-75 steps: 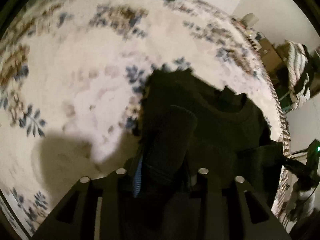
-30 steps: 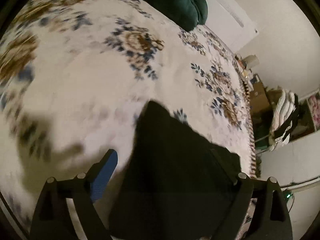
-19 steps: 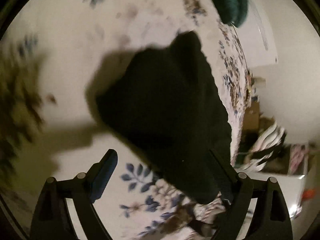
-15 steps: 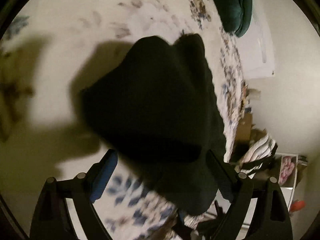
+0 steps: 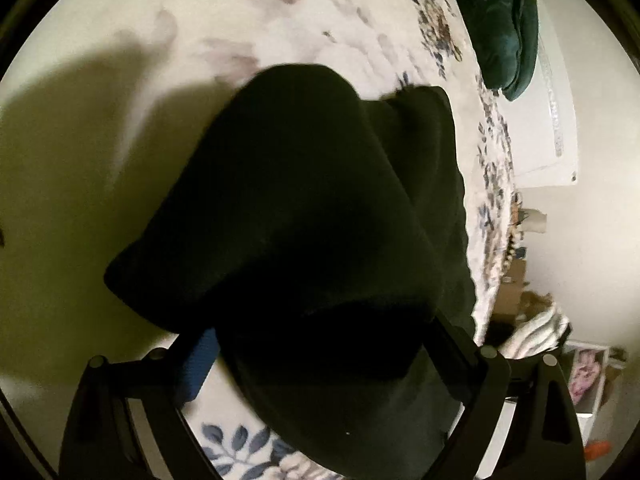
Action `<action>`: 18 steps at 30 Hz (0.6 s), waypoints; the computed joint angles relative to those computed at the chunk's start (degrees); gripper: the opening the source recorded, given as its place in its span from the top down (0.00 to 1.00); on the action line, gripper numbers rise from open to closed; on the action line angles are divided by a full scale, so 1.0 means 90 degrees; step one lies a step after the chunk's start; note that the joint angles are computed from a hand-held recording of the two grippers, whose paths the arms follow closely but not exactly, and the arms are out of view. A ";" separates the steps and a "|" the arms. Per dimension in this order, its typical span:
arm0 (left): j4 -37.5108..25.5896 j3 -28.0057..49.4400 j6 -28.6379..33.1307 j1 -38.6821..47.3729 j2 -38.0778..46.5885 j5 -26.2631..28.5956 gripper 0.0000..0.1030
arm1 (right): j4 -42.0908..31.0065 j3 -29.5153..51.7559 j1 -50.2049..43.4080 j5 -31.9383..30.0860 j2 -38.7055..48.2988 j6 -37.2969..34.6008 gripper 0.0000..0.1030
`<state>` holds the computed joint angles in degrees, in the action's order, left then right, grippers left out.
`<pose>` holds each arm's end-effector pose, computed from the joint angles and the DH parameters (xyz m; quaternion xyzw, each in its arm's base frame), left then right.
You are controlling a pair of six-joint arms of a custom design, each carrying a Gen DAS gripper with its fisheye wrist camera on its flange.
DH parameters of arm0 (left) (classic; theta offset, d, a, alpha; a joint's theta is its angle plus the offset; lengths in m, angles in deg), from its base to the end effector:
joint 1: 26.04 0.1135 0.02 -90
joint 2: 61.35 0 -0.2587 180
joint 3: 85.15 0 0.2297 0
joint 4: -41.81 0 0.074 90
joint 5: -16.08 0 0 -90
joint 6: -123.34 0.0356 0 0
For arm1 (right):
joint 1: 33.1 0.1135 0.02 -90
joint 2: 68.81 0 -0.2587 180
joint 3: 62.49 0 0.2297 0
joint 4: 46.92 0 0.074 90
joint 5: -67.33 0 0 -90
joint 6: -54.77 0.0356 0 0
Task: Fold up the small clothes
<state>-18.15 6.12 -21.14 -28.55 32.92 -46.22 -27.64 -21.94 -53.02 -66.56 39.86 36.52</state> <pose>0.3156 -0.0304 0.2655 -0.3633 0.8731 -0.3128 0.0885 0.2472 -0.0633 0.0704 0.5314 0.6992 0.4572 0.1404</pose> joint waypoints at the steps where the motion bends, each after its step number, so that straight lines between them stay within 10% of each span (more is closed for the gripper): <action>1: 0.0038 0.0016 -0.0087 -0.0090 -0.0029 -0.0147 0.17 | -0.0341 0.0062 -0.0028 0.0048 -0.0084 -0.0178 0.24; 6: -0.0003 -0.0106 0.0175 -0.0269 -0.0494 -0.0584 0.58 | -0.1419 0.0148 0.0029 0.0421 -0.0579 -0.0623 0.62; 18: -0.1372 -0.0265 0.0429 -0.0352 -0.2094 -0.0400 0.63 | -0.5232 0.0469 -0.1057 -0.0478 -0.2710 -0.3001 0.74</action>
